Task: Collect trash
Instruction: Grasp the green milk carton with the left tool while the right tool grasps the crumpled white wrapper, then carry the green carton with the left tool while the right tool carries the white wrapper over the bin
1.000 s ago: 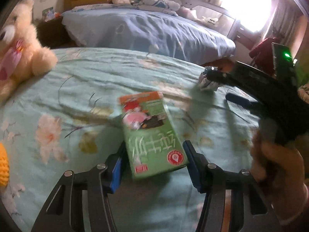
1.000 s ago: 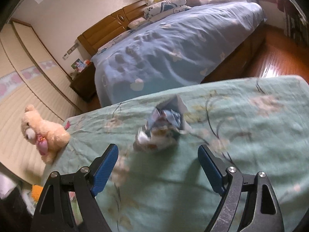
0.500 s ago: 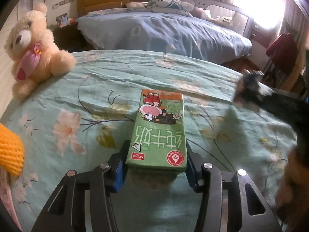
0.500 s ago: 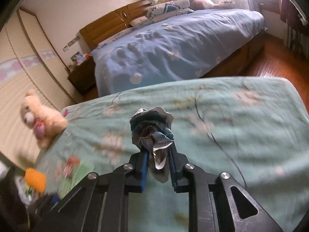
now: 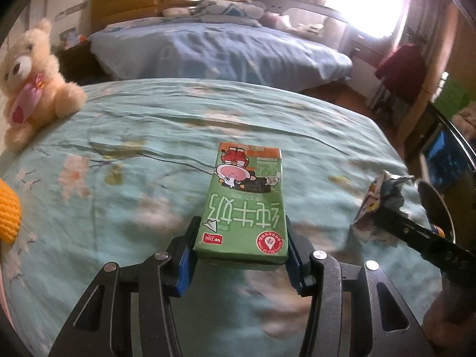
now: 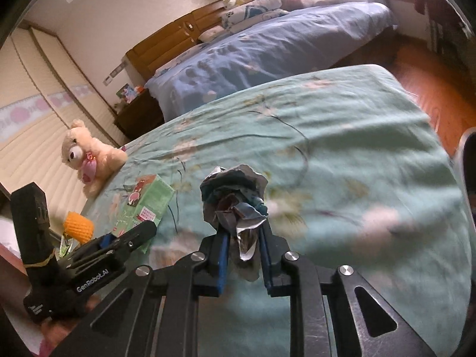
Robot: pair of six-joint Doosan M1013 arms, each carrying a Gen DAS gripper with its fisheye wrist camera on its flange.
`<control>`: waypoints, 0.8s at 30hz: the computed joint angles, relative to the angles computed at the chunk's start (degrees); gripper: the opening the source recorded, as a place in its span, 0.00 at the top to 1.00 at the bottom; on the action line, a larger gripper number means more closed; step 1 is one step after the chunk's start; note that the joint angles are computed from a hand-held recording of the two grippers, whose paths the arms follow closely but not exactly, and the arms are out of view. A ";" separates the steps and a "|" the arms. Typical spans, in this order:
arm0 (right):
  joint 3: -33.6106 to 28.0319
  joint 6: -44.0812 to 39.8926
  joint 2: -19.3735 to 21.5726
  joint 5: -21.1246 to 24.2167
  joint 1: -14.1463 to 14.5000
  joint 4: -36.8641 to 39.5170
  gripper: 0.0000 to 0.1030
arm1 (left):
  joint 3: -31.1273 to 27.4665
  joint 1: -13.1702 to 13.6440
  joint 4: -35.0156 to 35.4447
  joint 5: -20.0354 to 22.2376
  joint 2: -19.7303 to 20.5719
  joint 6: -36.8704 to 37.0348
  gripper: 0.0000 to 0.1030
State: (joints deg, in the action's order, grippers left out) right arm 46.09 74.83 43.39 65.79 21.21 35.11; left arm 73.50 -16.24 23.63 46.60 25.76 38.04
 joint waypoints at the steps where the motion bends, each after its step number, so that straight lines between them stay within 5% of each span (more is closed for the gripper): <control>1: 0.95 0.00 -0.55 -0.41 -0.23 0.29 0.82 | 0.11 -0.33 -0.25 -0.09 -0.16 0.47 0.53; 24: 14.30 0.92 -9.33 -9.10 -5.87 -1.53 0.82 | -4.78 -6.92 -5.24 1.24 1.88 14.77 0.53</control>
State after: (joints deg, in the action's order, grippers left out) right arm 60.40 75.75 34.06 56.69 15.34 33.57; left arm 68.72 -23.16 18.40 47.84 27.64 52.82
